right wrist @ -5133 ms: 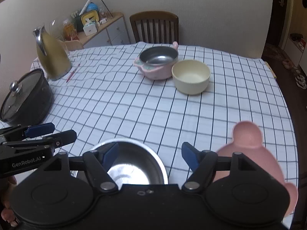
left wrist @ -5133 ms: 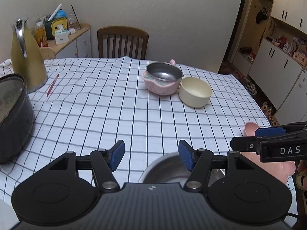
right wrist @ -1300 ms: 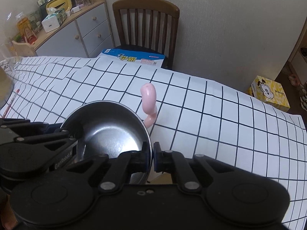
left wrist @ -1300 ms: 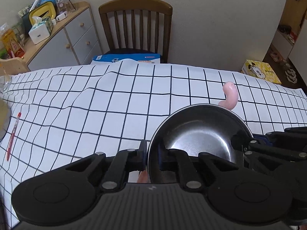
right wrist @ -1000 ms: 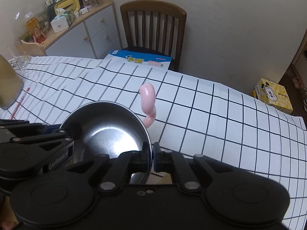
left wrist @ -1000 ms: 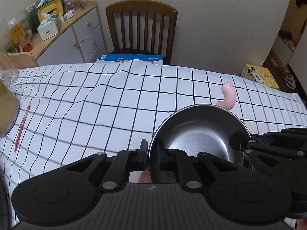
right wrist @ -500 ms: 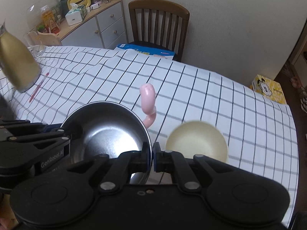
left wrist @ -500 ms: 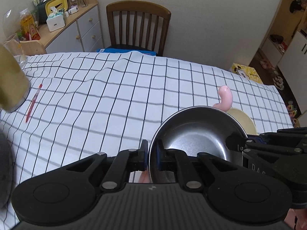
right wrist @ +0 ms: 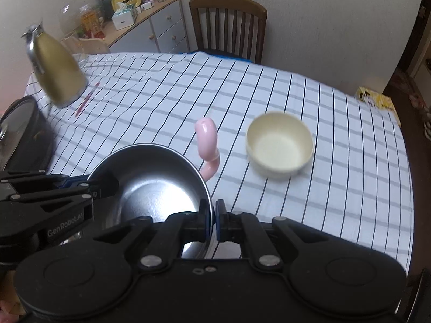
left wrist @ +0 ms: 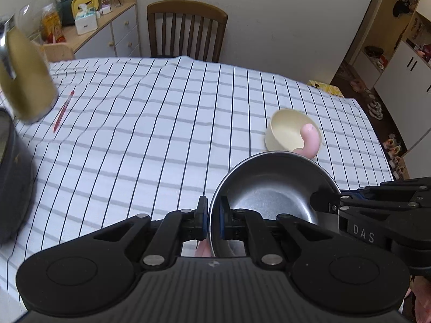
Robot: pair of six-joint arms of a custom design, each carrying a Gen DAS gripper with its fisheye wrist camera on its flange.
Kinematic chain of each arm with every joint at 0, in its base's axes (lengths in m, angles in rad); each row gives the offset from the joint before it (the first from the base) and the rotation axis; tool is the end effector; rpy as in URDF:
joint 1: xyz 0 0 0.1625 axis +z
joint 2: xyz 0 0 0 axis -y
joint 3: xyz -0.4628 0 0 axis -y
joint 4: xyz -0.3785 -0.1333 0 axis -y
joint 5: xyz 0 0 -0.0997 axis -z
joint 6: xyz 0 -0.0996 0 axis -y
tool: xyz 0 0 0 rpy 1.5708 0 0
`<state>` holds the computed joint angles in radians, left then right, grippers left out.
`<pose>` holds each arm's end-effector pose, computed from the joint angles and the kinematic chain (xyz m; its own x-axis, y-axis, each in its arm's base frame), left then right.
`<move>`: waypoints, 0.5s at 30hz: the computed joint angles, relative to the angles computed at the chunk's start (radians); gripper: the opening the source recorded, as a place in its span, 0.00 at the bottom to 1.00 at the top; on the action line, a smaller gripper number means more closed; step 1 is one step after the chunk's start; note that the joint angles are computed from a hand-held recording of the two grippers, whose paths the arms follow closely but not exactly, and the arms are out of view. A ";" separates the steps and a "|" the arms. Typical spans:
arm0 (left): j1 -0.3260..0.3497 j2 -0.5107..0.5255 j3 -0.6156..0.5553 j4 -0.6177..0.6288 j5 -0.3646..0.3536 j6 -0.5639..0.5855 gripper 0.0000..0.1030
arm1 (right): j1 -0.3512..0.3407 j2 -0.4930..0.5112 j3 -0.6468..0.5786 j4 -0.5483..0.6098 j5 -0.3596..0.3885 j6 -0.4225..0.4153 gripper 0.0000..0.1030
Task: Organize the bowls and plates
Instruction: 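Lift the pink-handled pot with both grippers and carry it toward the plates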
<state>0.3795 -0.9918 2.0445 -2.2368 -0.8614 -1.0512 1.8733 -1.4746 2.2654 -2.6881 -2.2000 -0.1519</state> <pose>-0.3952 -0.3710 0.1135 -0.7730 0.0973 -0.6269 0.3812 0.8611 -0.3364 0.1997 -0.3891 0.3098 -0.7758 -0.1968 0.5995 -0.4042 0.8846 -0.2327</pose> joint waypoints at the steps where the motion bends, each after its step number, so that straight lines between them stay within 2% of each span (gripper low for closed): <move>1: -0.012 -0.008 0.012 0.005 -0.005 -0.010 0.07 | 0.005 -0.010 0.011 0.009 0.000 0.012 0.05; 8: -0.084 -0.051 0.083 0.040 -0.050 -0.073 0.07 | 0.036 -0.098 0.094 0.065 0.004 0.088 0.05; 15: -0.139 -0.072 0.137 0.068 -0.102 -0.132 0.07 | 0.039 -0.170 0.173 0.120 0.031 0.155 0.06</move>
